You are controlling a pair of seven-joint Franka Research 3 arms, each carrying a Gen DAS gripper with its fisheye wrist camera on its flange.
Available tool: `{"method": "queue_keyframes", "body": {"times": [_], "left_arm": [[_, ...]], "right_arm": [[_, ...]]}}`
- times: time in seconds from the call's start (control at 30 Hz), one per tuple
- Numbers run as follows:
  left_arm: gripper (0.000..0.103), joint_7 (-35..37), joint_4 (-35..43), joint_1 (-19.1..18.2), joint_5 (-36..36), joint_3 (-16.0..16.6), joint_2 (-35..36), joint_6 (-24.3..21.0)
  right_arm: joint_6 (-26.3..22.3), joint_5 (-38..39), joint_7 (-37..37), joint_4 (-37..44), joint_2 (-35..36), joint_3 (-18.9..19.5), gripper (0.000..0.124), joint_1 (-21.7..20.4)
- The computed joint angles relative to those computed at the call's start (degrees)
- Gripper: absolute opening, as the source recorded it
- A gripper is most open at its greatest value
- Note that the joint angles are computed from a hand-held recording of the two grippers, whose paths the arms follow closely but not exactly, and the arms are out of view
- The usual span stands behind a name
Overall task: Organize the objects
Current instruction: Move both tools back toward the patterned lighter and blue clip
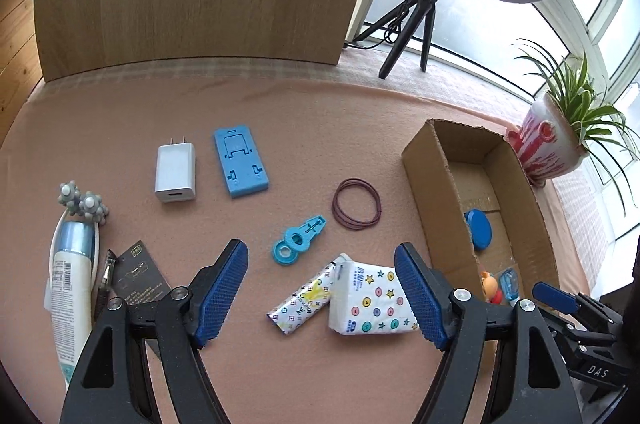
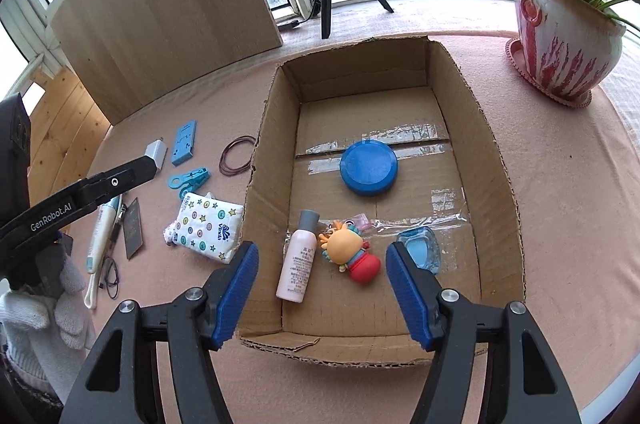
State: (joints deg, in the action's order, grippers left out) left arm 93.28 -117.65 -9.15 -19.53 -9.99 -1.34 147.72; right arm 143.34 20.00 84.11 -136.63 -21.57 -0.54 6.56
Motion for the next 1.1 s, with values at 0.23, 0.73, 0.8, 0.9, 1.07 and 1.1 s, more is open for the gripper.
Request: {"method": "queue_keyframes", "body": {"times": [0.23,0.73,0.8,0.9,1.07,1.1], "left_arm": [[0.063,4.74,5.52,0.28,-1.44,-1.38,5.25,-4.25],[0.034,14.23,6.19,0.55,-4.25,-4.67,7.17,-12.00],[0.034,17.15,3.01,0.92,-8.29,-4.11,4.65,-12.35],[0.035,19.58,-1.64,0.67,-12.50,-2.59,0.96,-12.54],[0.036,20.93,-5.76,-0.44,-14.90,-0.43,-2.95,-13.48],[0.036,20.96,-6.44,-0.69,-14.82,-0.13,-3.74,-13.49]], "right_arm": [[0.32,-0.35,2.76,-1.55,-2.09,1.08,0.062,0.34],[-0.36,-2.51,7.76,-4.77,-6.31,1.18,0.062,-0.90],[-0.32,-2.38,7.57,-4.83,-6.52,1.04,0.062,-0.71],[-0.15,-2.20,7.06,-4.50,-6.43,1.05,0.062,-0.29],[-0.16,-1.59,5.80,-3.42,-5.24,1.27,0.062,0.96],[-0.23,-1.35,5.47,-3.14,-4.97,1.29,0.062,1.32]]}}
